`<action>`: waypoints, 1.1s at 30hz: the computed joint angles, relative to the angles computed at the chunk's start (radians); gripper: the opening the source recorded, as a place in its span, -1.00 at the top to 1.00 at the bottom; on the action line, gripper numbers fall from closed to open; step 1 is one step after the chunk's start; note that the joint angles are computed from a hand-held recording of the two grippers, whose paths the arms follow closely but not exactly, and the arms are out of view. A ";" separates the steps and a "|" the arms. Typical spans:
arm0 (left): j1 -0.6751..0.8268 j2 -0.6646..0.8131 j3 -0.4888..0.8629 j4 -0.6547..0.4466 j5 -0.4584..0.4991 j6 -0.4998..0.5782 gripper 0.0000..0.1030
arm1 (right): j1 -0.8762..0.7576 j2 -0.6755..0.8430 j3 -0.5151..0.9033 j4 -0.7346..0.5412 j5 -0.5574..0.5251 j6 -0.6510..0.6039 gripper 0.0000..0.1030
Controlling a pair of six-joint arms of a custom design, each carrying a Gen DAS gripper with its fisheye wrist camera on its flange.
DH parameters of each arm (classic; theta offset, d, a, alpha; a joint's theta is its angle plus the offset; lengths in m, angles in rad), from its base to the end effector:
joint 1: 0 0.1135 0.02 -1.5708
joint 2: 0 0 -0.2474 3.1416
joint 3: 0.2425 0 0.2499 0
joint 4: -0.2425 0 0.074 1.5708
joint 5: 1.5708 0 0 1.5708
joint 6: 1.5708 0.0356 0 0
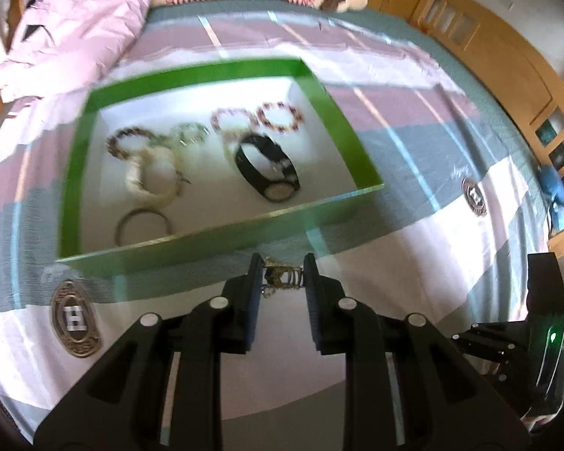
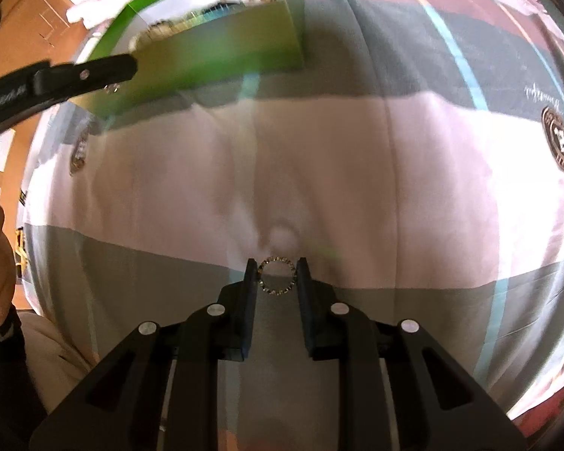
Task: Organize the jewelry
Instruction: 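Carry the gold charm bracelet into the green box and open the right tool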
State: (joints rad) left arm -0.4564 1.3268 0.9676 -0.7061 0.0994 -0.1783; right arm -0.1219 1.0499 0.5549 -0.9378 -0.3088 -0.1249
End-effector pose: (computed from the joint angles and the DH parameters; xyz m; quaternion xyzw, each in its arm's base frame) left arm 0.2331 -0.1184 0.2287 0.1463 0.9560 -0.1236 0.2223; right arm 0.1539 -0.0080 0.1588 -0.0121 0.9857 0.1439 0.0865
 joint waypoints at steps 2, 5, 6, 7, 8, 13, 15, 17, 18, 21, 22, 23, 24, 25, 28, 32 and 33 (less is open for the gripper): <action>0.024 -0.045 0.010 -0.022 -0.006 0.008 0.57 | 0.008 -0.059 0.030 -0.035 -0.028 0.016 0.59; 0.096 -0.106 0.021 -0.048 0.007 0.034 0.57 | 0.020 -0.092 0.096 -0.039 -0.058 0.050 0.59; 0.126 -0.113 0.028 -0.055 0.015 0.045 0.57 | 0.027 -0.090 0.125 -0.033 -0.059 0.066 0.59; 0.156 -0.113 0.037 -0.060 0.022 0.054 0.57 | 0.053 -0.078 0.143 -0.012 -0.046 0.097 0.59; 0.194 -0.109 0.045 -0.063 0.030 0.059 0.57 | 0.073 -0.061 0.165 0.008 -0.028 0.121 0.59; 0.303 -0.022 0.101 -0.060 0.072 0.104 0.57 | 0.197 0.050 0.302 0.134 0.082 0.234 0.59; 0.321 0.031 0.125 -0.043 0.069 0.116 0.57 | 0.254 0.166 0.386 0.171 0.133 0.267 0.59; 0.346 0.101 0.156 -0.036 0.080 0.120 0.57 | 0.279 0.287 0.466 0.196 0.173 0.286 0.59; 0.355 0.134 0.169 -0.035 0.076 0.119 0.57 | 0.297 0.342 0.497 0.207 0.188 0.307 0.59; 0.372 0.237 0.205 -0.025 0.036 0.127 0.57 | 0.293 0.573 0.662 0.198 0.212 0.359 0.59; 0.374 0.261 0.207 -0.016 0.021 0.133 0.57 | 0.297 0.658 0.723 0.182 0.255 0.375 0.59; 0.375 0.288 0.215 -0.008 0.007 0.137 0.57 | 0.302 0.717 0.766 0.170 0.285 0.379 0.59; 0.377 0.322 0.227 0.001 -0.010 0.139 0.57 | 0.298 0.760 0.791 0.173 0.292 0.375 0.59; 0.376 0.343 0.238 0.006 -0.019 0.140 0.57 | 0.289 0.800 0.816 0.175 0.287 0.370 0.59; 0.352 0.404 0.281 0.019 -0.079 0.153 0.57 | 0.264 0.875 0.858 0.172 0.303 0.363 0.60; 0.343 0.464 0.332 0.013 -0.116 0.136 0.57 | 0.255 0.901 0.895 0.175 0.321 0.347 0.60; 0.344 0.478 0.344 0.009 -0.120 0.136 0.57 | 0.255 0.911 0.905 0.176 0.326 0.349 0.60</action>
State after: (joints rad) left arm -0.1126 1.8052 1.3112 -0.6967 -0.0211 -0.0423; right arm 0.1335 1.9611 1.4597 -0.7620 0.0167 0.2242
